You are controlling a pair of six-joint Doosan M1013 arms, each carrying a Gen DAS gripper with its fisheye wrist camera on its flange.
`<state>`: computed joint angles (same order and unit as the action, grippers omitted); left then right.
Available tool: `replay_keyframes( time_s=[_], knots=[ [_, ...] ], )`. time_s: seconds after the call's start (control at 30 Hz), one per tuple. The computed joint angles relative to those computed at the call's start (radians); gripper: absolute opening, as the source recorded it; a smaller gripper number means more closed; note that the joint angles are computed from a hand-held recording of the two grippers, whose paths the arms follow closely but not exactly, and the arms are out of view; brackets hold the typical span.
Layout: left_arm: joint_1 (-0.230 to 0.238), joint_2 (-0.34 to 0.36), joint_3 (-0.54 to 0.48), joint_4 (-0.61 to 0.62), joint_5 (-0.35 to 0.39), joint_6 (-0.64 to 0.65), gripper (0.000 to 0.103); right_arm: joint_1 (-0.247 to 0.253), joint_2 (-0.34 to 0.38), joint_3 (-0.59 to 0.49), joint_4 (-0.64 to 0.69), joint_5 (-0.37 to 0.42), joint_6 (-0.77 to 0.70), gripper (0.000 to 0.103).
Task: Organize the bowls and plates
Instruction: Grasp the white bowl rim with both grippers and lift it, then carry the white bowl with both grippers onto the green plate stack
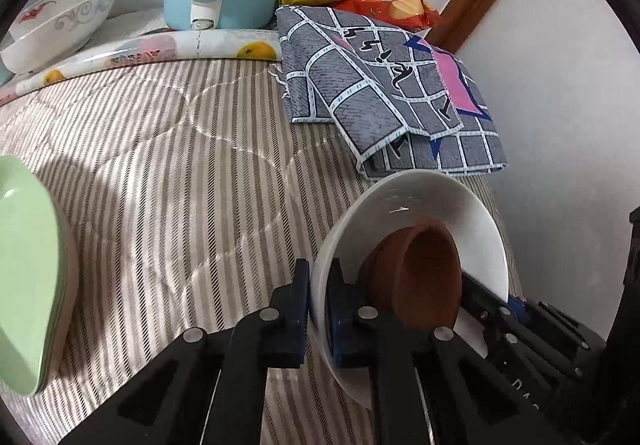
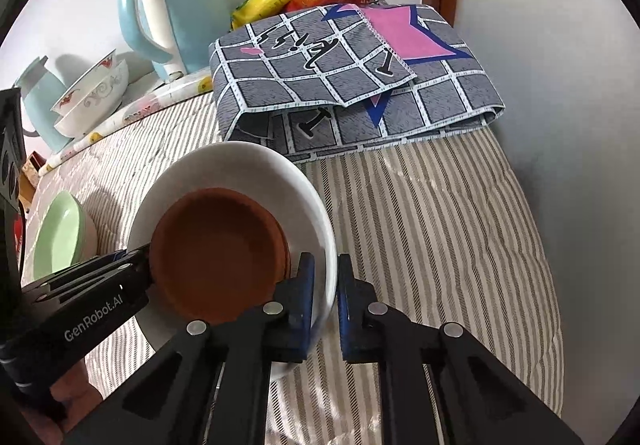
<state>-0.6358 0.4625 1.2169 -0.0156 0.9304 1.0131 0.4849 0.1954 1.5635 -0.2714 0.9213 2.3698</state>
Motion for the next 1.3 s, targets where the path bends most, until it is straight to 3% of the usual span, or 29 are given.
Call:
replay_keyframes(
  time_s=[0.6, 0.93, 1.3],
  knots=[
    [-0.006, -0.138, 0.135, 0.106, -0.047, -0.07, 0.009, 0.096, -0.046, 0.008, -0.058, -0.026, 0.097, 0.01],
    [0.006, -0.202, 0.203, 0.15, -0.059, -0.094, 0.009, 0.156, -0.032, -0.022, -0.101, 0.002, 0.139, 0.009],
    [0.034, -0.247, 0.255, 0.144, -0.093, -0.096, 0.009, 0.189, -0.012, -0.054, -0.102, 0.001, 0.157, 0.009]
  ],
)
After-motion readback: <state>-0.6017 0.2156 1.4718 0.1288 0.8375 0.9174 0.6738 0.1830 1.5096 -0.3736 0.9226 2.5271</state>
